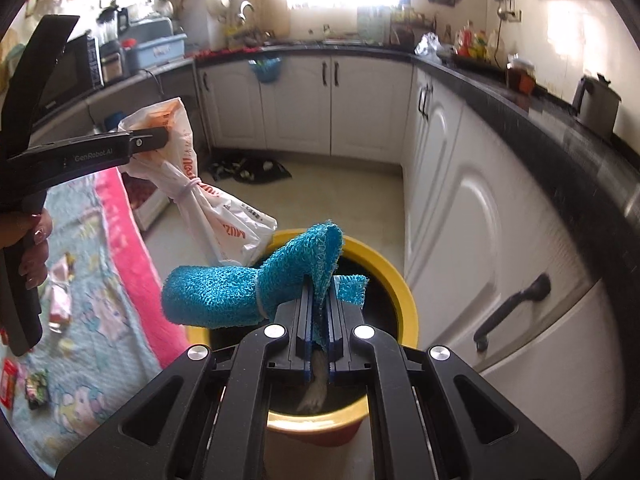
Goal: Collect trash
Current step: 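Carry both items to the yellow bin and open both tools to drop them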
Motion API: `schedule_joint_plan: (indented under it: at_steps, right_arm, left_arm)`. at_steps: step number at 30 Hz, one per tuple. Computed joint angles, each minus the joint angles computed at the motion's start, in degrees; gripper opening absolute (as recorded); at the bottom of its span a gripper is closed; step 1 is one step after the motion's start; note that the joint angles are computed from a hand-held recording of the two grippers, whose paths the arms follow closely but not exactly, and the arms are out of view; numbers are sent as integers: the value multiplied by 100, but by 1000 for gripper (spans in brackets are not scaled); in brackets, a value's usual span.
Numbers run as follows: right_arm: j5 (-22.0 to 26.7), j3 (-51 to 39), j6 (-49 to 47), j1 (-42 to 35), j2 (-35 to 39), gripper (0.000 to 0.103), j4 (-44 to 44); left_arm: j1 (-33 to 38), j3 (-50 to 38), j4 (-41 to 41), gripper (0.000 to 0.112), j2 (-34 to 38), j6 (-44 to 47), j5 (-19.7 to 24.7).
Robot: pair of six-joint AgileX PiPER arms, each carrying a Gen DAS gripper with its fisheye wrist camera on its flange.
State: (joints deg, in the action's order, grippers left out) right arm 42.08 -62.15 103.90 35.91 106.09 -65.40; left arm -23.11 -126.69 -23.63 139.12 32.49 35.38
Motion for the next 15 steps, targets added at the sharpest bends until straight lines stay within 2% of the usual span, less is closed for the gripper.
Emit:
schedule_joint_plan:
  at_steps: [6,10,12,15]
  right_arm:
    - [-365,130,-3,-243,183,5,118]
    - [-528,143,-87,-341,268,9,215]
    - [-602,127,-196,-395,307,19,330]
    - [-670,98,-331,-446,357,30,469]
  left_arm:
    - [-96,-390,299,27,385,-278,178]
    - [-120,-729,287,33,611,-275,502]
    - [-129,-779,229,35,651,-199,607]
    - [-98,-586,137,46,572,-96,551]
